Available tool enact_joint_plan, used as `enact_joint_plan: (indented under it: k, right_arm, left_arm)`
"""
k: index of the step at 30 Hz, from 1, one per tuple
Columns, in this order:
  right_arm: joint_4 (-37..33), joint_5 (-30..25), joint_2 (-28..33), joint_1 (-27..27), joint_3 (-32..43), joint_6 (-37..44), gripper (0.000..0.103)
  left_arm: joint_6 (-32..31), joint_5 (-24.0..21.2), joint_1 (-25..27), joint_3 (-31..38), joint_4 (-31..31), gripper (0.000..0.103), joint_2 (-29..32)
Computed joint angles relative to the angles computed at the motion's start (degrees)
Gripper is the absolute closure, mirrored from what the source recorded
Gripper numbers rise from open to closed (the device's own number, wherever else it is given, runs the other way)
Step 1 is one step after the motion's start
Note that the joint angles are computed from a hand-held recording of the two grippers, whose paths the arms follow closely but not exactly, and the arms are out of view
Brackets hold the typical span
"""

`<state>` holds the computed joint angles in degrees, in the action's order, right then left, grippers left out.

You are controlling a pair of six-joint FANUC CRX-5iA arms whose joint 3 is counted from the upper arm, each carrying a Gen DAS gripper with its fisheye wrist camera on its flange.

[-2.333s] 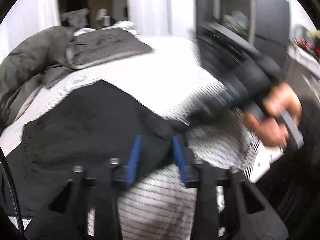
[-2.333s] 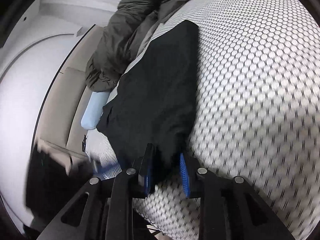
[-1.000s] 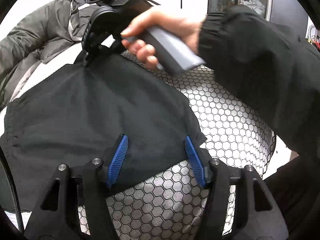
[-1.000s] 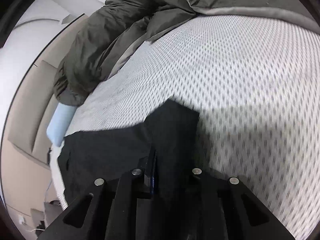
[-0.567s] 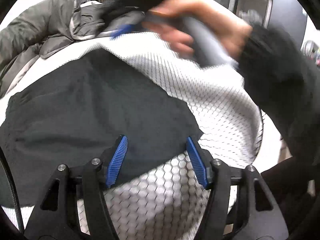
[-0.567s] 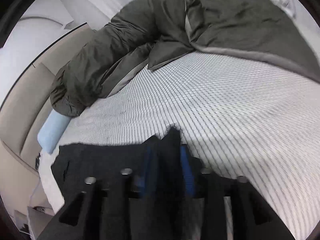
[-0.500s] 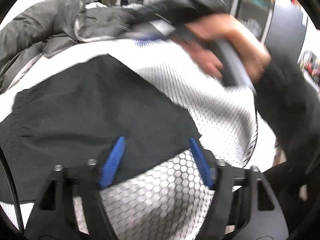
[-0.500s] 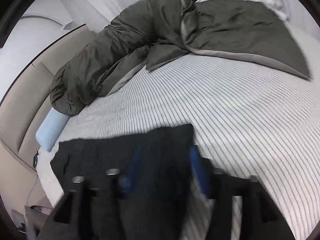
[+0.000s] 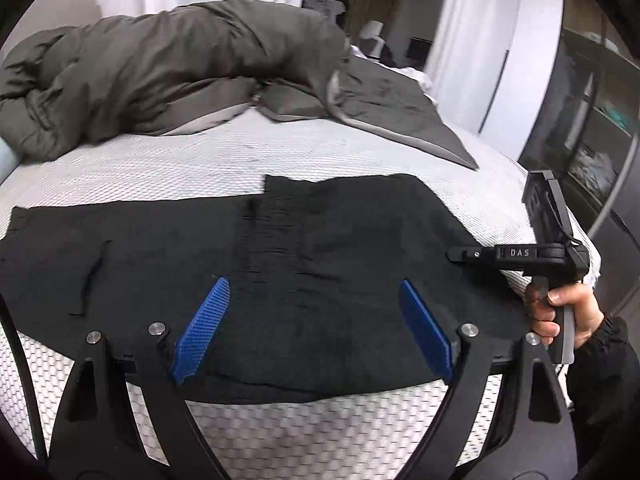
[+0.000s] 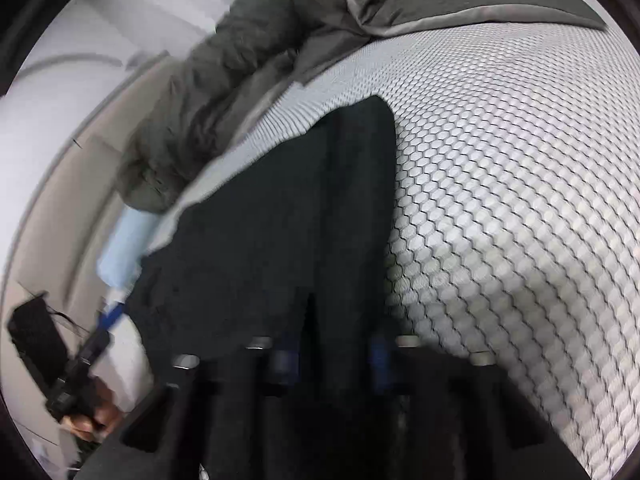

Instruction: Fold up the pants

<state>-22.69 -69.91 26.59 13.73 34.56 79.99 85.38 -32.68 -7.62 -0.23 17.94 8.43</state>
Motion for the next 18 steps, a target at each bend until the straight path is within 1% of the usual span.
enact_joint_plan:
  k: [1, 3, 4, 6, 7, 8, 9, 10, 11, 12, 13, 15, 17, 18]
  right_arm:
    - [0.90, 0.16, 0.52, 0.52, 0.84, 0.53, 0.093]
    - [1.81, 1.61, 0.38, 0.40, 1.06, 0.13, 0.094]
    - [3.33, 3.98, -0.29, 0.25, 0.11, -1.13, 0.094]
    - [6.38, 4.92, 0.19, 0.30, 0.24, -3.38, 0.093]
    - [9.99, 4.59, 0.69, 0.89, 0.18, -5.57, 0.087]
    - [11.72, 4.40, 0.82, 1.25, 0.04, -6.96, 0.084]
    - [12.89, 4.91, 0.26, 1.50, -0.81, -8.93, 0.076]
    - [14.68, 5.94, -0.48, 2.16, -1.74, -10.63, 0.073]
    - [15.93, 7.31, -1.53, 2.66, -2.98, -11.14, 0.070]
    - [18.39, 10.04, -3.55, 3.81, -5.53, -11.49, 0.064]
    - [21.05, 12.45, -5.44, 5.05, -7.95, -11.68, 0.062]
    - [23.09, 14.22, -7.89, 6.72, -10.60, -10.75, 0.061]
    - [21.16, 12.55, -9.01, 8.18, -11.19, -8.29, 0.061]
    - [19.88, 10.92, -9.22, 8.98, -11.15, -6.53, 0.061]
  left_arm:
    - [0.84, -0.03, 0.14, -0.31, -0.82, 0.018, -0.41]
    - [1.43, -0.96, 1.08, 0.14, -1.81, 0.018, -0.08]
    - [2.19, -1.17, 1.07, -0.14, -2.54, 0.018, -0.31]
    - [1.86, -2.19, 1.55, 0.89, -3.10, 0.018, 0.82]
    - [2.00, -2.63, 1.51, 1.37, -3.95, 0.018, 1.23]
    - [2.35, -3.19, 1.33, 2.10, -4.73, 0.018, 1.67]
    - [2.86, -4.17, 1.15, 2.92, -5.86, 0.018, 2.17]
    - [3.14, -4.64, 0.94, 3.58, -6.18, 0.018, 2.66]
    - [2.89, -4.74, 0.72, 4.61, -5.68, 0.018, 3.69]
    - [2.03, -4.74, 0.67, 4.92, -4.77, 0.018, 4.25]
    - [1.31, -5.18, 0.46, 5.86, -4.40, 0.018, 5.17]
    - [1.77, -8.35, -0.57, 8.83, -6.79, 0.018, 6.88]
    - [4.48, -12.86, -1.79, 12.62, -11.63, 0.018, 8.97]
    - [6.59, -15.81, -2.52, 14.89, -14.94, 0.018, 10.17]
